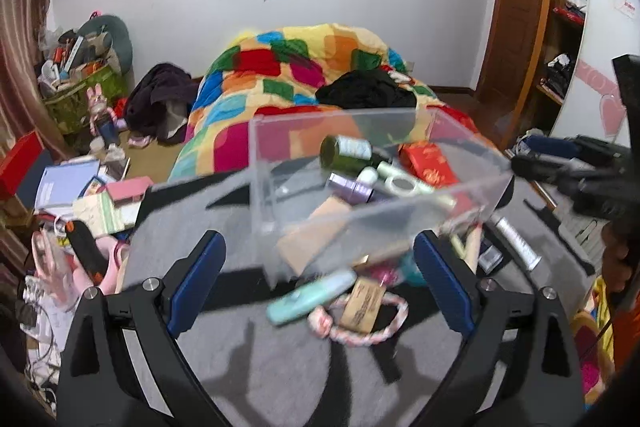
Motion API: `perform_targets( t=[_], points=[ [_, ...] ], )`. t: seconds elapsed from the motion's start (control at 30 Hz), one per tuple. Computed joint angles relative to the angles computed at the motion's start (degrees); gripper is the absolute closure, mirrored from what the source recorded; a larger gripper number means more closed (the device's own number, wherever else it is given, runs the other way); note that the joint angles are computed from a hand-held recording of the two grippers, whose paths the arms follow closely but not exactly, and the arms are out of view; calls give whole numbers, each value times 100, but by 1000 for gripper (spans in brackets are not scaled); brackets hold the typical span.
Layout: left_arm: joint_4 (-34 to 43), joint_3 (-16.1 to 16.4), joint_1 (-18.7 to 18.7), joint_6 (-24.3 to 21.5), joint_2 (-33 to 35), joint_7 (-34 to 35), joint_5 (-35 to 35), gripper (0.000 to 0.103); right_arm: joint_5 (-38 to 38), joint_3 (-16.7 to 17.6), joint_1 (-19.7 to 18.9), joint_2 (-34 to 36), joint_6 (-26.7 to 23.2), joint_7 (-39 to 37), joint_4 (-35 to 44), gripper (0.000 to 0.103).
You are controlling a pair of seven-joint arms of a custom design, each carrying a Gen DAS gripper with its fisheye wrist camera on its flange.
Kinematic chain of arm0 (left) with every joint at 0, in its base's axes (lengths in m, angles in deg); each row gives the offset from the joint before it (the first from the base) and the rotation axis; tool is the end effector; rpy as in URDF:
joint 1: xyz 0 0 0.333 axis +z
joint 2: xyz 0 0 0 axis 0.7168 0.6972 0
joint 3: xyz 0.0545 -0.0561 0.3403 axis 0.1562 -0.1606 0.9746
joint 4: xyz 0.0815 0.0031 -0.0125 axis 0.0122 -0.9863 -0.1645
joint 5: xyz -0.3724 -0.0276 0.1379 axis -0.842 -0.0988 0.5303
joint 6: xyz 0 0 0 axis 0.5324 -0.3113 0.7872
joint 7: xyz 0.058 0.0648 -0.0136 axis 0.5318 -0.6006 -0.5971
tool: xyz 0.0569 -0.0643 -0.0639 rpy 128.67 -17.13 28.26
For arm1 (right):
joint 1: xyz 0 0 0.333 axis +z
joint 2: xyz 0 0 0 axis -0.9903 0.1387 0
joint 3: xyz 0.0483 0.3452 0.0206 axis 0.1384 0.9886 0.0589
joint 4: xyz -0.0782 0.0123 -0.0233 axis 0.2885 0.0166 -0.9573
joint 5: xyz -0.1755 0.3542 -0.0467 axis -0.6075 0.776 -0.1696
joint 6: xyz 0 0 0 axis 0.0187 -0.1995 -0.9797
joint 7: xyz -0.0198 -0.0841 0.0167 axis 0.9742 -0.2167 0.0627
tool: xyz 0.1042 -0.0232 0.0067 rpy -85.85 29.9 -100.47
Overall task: Organize objects
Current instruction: 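Drop the purple-black cylinder into the box with the left gripper while the right drops the green tube, then grasp the beige eraser with the left gripper while the right grasps the white toothpaste tube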
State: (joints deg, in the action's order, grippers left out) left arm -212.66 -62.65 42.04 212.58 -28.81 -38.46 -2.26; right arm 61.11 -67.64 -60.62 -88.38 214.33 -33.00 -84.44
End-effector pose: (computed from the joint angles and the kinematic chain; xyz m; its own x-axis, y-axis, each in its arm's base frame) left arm 0.3933 -0.2039 0.4231 0.0549 -0.9981 0.0284 -0.6577 -0.0575 -0.7511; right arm 0.4944 0.1692 0.4302 0.5277 -0.8483 -0.0431 -0.5750 -0.3194 -0.7532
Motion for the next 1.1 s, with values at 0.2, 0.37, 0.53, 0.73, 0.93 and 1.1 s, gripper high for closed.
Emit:
perform_targets(
  t=[0.2, 0.37, 0.53, 0.73, 0.93, 1.1],
  points=[
    [-298, -1, 27, 159, -22, -62, -104, 23, -175, -83, -122, 36, 71, 278, -256, 36],
    [-199, -53, 4, 394, 207, -234, 268, 41, -613, -130, -252, 130, 40, 755, -482, 36],
    [-13, 31, -213, 486, 550, 95, 204, 52, -1033, -123, -340, 231, -96, 1173, -615, 36],
    [77, 122, -371, 418, 871, 874, -550, 57, -1167, 13, -323, 443, -20, 1237, -567, 36],
    [76, 134, -315, 514, 920, 521, -208, 58, -863, 104, -395, 495, -132, 970, -508, 79],
    [48, 214, -327, 552, 943, 745, -489, 77, -498, 117, -388, 449, -21, 647, -557, 88]
  ],
)
